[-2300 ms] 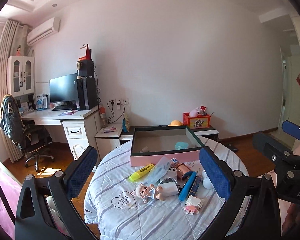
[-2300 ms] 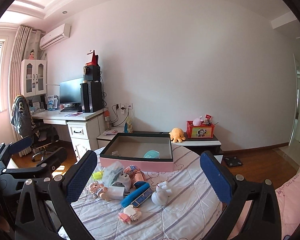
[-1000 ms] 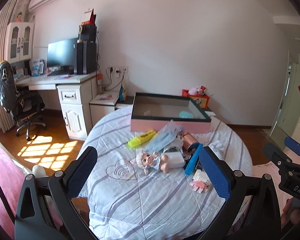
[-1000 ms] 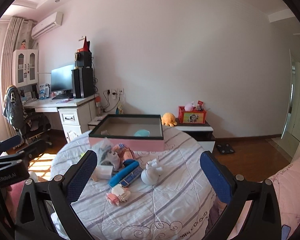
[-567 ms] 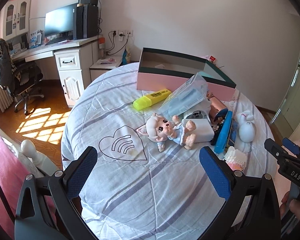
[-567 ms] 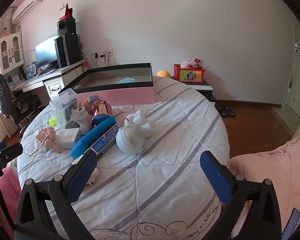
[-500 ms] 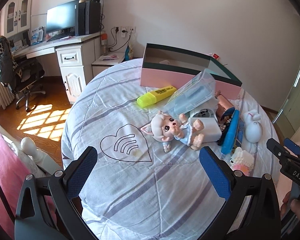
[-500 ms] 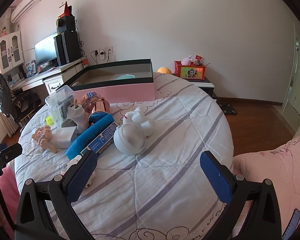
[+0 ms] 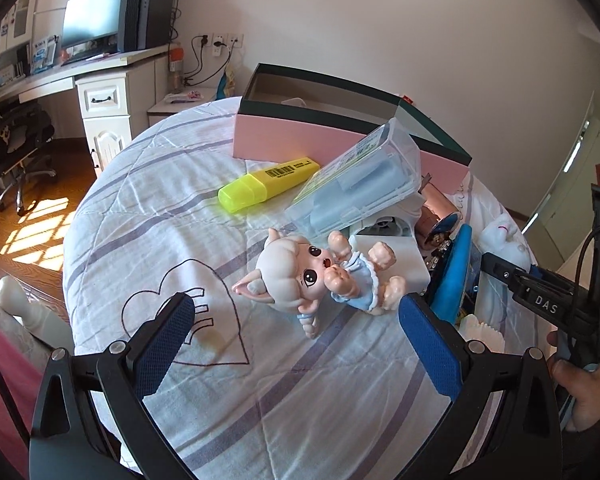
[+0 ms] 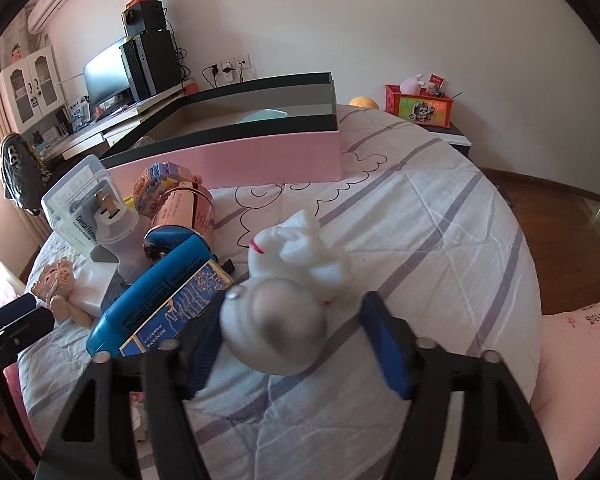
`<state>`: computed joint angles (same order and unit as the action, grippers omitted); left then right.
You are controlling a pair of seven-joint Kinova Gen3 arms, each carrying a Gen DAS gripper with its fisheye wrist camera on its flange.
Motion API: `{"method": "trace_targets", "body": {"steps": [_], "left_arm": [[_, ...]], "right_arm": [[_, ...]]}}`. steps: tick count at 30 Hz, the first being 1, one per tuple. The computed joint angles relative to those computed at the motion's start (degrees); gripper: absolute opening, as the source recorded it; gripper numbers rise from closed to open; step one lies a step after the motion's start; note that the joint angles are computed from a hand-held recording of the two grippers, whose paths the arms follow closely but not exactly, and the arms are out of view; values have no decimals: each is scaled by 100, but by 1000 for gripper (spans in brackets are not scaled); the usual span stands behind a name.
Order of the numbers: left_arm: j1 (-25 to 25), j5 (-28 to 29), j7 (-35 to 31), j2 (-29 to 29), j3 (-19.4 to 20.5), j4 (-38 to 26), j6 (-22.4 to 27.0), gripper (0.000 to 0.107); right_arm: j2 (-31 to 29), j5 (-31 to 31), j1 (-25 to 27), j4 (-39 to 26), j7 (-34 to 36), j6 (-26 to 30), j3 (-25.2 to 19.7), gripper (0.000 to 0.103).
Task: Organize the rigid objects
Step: 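Grasp the white rabbit figure with the right tool while the left tool grasps the pig doll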
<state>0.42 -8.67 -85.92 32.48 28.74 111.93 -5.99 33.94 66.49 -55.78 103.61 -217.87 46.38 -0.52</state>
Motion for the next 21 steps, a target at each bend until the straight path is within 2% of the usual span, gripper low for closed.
{"method": "trace_targets", "body": {"steps": [3, 5, 6, 11, 14, 15, 16, 18, 21], "left_arm": [[-93, -48, -98, 74, 152, -26, 26, 103], [-363, -287, -59, 206, 494, -24, 12, 103], [-391, -341, -26, 230, 542, -9, -38, 103], [195, 62, -68, 172, -95, -238, 2, 103], [138, 96, -21, 291, -22, -495, 319, 101], [113, 92, -92, 303, 21, -490, 305, 93], [160, 54, -136, 271, -20, -422, 197, 91], [398, 133, -240, 183, -271, -348, 87, 90], [447, 154, -243, 98, -351, -257, 23, 90]], "right_arm": [[-51, 112, -154, 195, -204, -254, 266, 46], [-35, 383, -41, 271, -473, -184, 82, 46], [-21, 416, 13, 257, -479, -125, -6, 46], [-43, 511, 95, 303, -538, -118, -90, 46], [-47, 536, 102, 322, -577, -82, -133, 46], [-47, 544, 109, 326, -582, -76, -142, 46], [-48, 554, 116, 329, -594, -76, -149, 46], [-49, 561, 118, 330, -600, -55, -166, 46], [-50, 556, 69, 317, -583, 53, -193, 46]]}}
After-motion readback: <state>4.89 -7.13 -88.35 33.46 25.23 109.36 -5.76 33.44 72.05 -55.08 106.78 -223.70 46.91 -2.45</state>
